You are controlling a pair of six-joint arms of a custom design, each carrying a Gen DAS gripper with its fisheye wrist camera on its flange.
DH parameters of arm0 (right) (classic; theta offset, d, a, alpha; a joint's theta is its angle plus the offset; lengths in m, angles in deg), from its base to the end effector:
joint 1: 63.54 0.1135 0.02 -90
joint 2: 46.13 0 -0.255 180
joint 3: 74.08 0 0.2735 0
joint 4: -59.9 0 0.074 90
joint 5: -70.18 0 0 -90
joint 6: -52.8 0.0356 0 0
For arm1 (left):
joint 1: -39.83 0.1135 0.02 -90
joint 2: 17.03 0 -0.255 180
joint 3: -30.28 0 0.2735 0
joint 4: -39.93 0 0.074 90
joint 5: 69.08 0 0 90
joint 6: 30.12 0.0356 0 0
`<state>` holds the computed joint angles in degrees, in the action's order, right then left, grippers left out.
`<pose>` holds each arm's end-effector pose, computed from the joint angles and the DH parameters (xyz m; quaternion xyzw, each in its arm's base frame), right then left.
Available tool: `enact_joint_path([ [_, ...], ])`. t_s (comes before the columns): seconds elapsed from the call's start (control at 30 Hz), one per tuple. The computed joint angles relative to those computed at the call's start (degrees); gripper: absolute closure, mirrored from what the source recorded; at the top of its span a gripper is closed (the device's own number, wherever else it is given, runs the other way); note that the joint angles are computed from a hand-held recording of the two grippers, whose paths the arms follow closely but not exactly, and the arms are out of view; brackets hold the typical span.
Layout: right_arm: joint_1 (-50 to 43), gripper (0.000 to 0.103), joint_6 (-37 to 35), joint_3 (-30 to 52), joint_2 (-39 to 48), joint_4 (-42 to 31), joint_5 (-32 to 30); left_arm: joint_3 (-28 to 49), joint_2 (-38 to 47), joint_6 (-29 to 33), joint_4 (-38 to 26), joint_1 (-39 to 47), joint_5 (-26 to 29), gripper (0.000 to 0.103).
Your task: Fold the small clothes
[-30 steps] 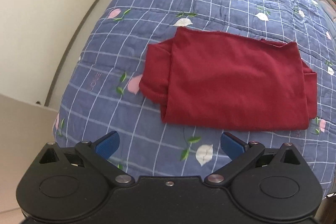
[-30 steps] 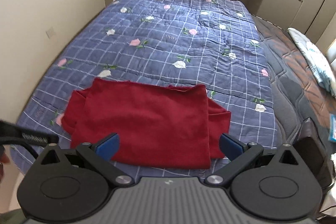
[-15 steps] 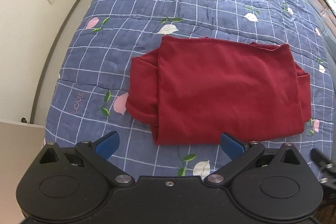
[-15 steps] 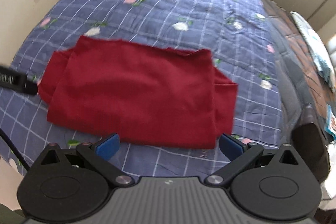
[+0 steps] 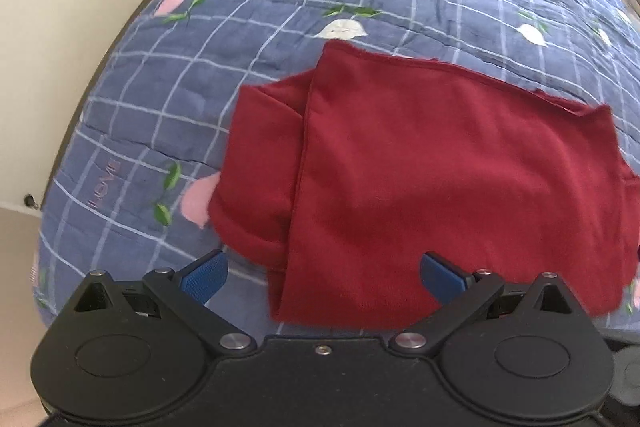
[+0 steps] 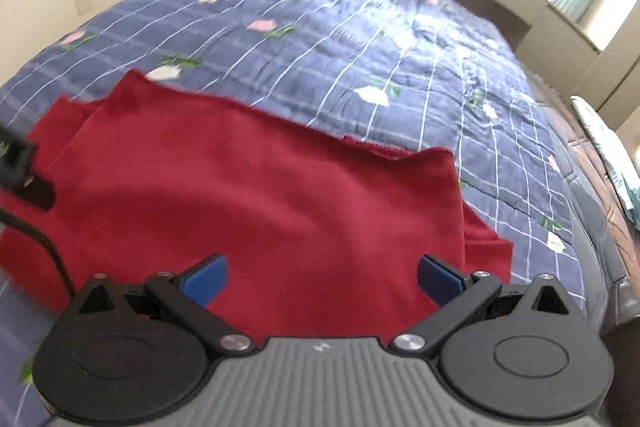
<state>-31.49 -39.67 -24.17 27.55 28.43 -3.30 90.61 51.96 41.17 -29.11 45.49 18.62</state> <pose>0.2260 0.1295 0.1592 -0.2392 0.9146 -0.0571 0.3208 0.2211 0.0233 0.2033 -0.2119 0.9712 0.0077 0.1087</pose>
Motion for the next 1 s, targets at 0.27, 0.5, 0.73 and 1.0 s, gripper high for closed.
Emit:
enact_joint_path([
  [0.27,-2.3,0.000,-1.6,-2.9,9.0,14.5,-0.6,-14.2,-7.6,-6.7,12.9,7.1,3.5,0.001],
  [0.5,-0.3,0.000,1.2,-4.1,13.5,16.8,0.2,-20.1,-6.9,-0.5,21.0,15.0,6.7,0.001],
  [0.73,-2.0,0.000,6.3,-6.3,13.7,19.6,-2.0,-20.8,-2.2,0.4,24.8,18.5,10.4,0.001],
  [1.0,-1.7,0.000,7.5,-13.7,11.7,30.6,-1.4,-20.1,0.5,-3.2,25.7,16.1,9.1,0.001],
])
